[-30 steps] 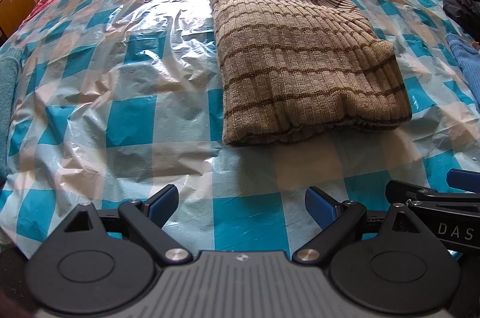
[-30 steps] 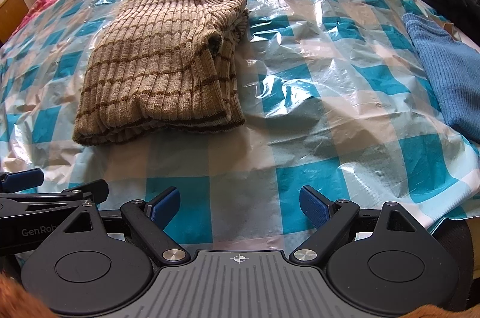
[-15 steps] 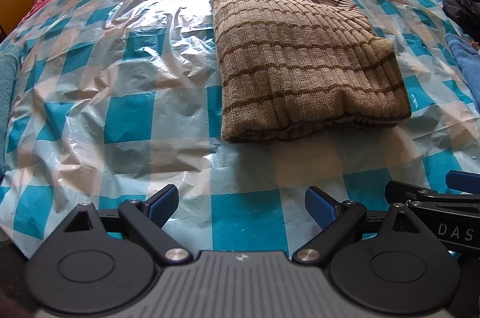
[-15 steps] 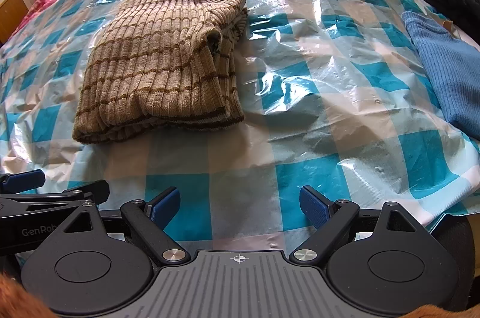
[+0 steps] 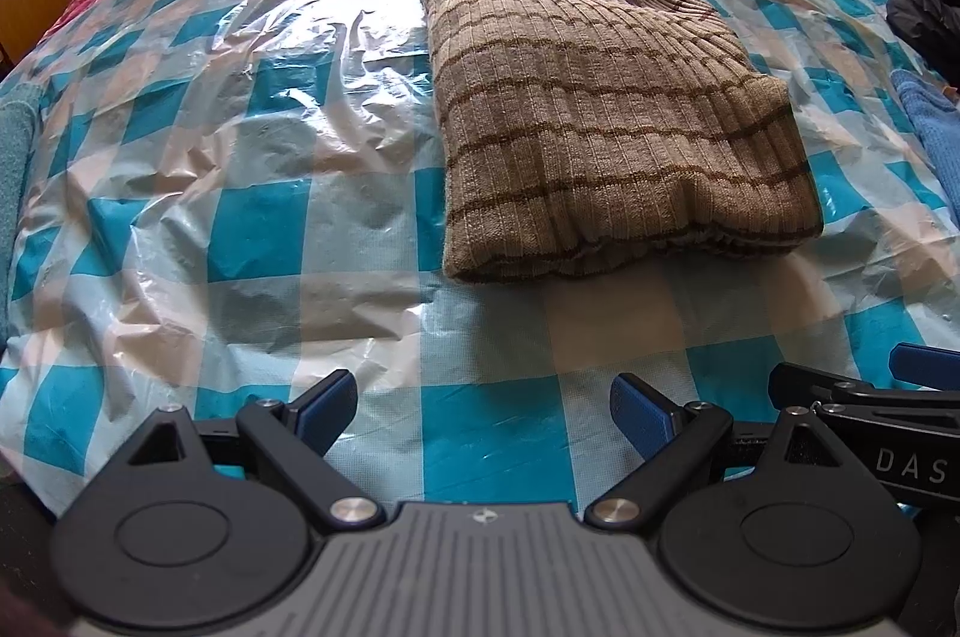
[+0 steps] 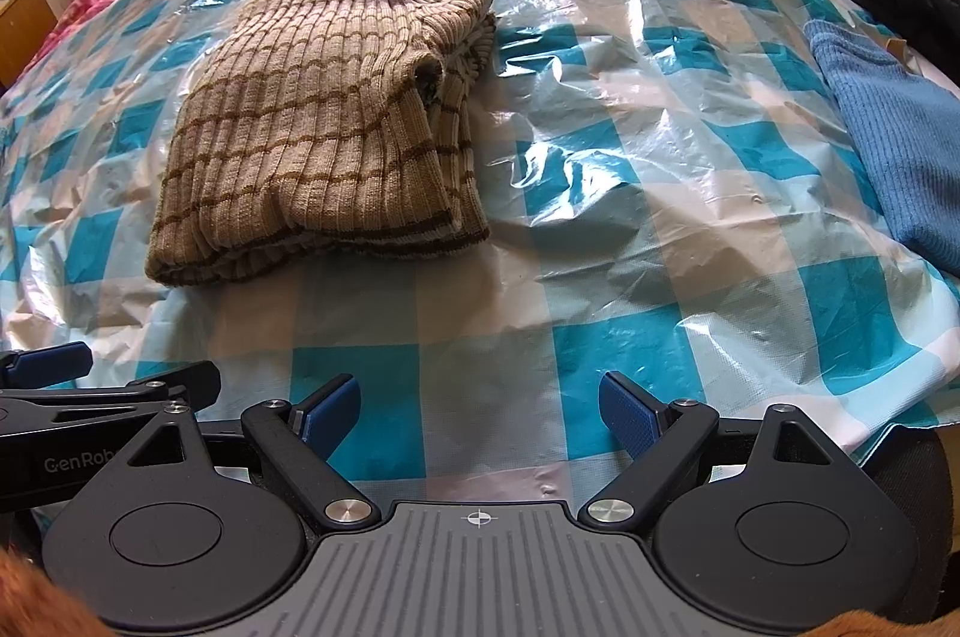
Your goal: Fold small clothes
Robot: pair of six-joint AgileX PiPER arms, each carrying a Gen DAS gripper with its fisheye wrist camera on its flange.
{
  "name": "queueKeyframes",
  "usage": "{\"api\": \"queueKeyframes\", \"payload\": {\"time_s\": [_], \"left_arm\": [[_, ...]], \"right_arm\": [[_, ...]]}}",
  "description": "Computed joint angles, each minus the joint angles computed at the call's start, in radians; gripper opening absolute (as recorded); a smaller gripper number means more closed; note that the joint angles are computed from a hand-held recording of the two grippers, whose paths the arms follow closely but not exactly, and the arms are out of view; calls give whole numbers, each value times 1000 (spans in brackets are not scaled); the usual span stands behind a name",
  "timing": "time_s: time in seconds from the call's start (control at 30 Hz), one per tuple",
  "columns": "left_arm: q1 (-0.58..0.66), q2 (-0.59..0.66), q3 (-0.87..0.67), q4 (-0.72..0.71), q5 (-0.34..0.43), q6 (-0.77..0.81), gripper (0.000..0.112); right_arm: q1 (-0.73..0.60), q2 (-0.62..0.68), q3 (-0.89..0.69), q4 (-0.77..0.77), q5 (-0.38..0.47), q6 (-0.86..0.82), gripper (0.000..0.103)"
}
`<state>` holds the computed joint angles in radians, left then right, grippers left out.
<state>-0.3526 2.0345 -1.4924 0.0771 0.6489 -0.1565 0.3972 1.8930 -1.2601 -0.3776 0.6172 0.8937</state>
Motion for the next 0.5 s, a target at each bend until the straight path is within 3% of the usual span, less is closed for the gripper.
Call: {"api": "queueKeyframes", "payload": {"time_s": [0.5], "left_arm": [[6,-3,6,-12,-2,3,95]], "right_arm": [[1,1,-4,1,3,0,89]]}}
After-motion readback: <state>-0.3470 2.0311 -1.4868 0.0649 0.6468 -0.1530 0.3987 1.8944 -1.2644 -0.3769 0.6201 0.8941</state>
